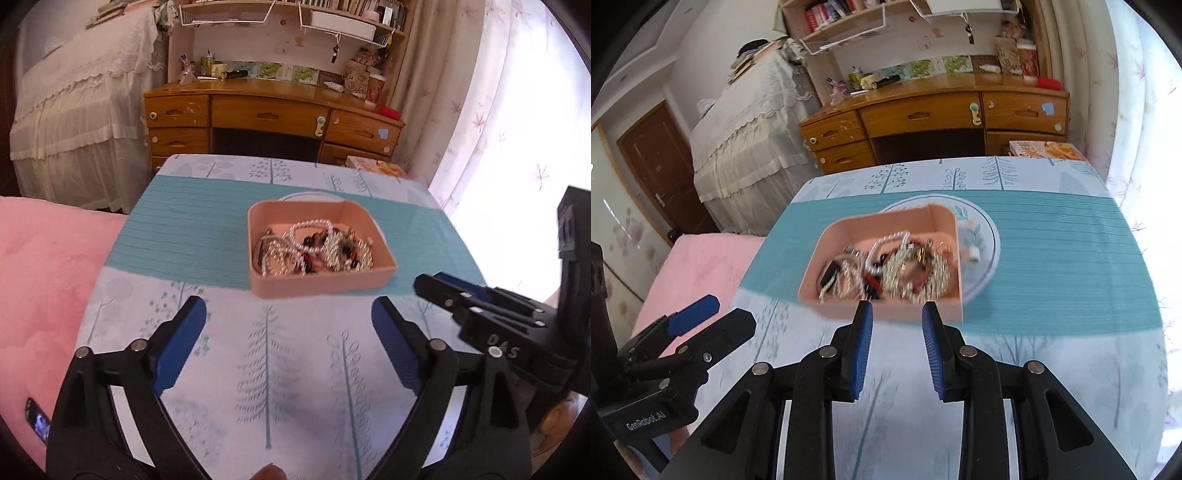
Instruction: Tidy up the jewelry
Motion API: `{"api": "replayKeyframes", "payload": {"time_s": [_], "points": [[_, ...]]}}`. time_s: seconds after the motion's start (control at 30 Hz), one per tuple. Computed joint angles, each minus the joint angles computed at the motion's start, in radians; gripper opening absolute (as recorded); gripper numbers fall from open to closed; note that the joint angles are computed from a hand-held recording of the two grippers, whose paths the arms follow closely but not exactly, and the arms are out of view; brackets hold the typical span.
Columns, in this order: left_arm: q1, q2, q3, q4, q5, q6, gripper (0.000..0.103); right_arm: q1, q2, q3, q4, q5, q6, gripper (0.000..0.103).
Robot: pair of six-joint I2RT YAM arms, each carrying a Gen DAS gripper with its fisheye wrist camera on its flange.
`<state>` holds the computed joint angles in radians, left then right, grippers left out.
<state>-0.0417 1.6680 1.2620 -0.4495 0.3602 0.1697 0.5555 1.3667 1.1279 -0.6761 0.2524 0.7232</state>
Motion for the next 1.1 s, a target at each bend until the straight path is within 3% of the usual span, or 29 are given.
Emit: {"api": "replayKeyframes", "payload": {"time_s": [0.2, 0.4, 0.6, 0.73, 0.97, 1.1], "points": [[0.029, -0.234, -0.209, 0.014, -0.023, 0.030, 0.094, 0.191, -0.163, -0.062, -0.126, 0.127, 0.157, 0.033], [0.089, -0.367, -0.274, -0.063, 0.014, 0.019, 0.094, 0.402, -0.245, -0.051, -0.284, 0.259, 0.345, 0.034], [0.101, -0.502, -0.347, -0.093, -0.018, 0.009, 0.094, 0.603, -0.232, 0.004, -0.441, 0.384, 0.554, 0.040], [0.073, -0.549, -0.363, -0.120, -0.065, -0.007, 0.094, 0.715, -0.185, 0.059, -0.559, 0.461, 0.686, 0.049], [0.049, -0.617, -0.391, -0.145, -0.092, -0.017, 0.094, 0.791, -0.135, 0.125, -0.675, 0.509, 0.800, 0.051], [0.036, -0.635, -0.389, -0.165, -0.112, -0.018, 0.094, 0.787, -0.131, 0.131, -0.676, 0.501, 0.798, 0.056]]}}
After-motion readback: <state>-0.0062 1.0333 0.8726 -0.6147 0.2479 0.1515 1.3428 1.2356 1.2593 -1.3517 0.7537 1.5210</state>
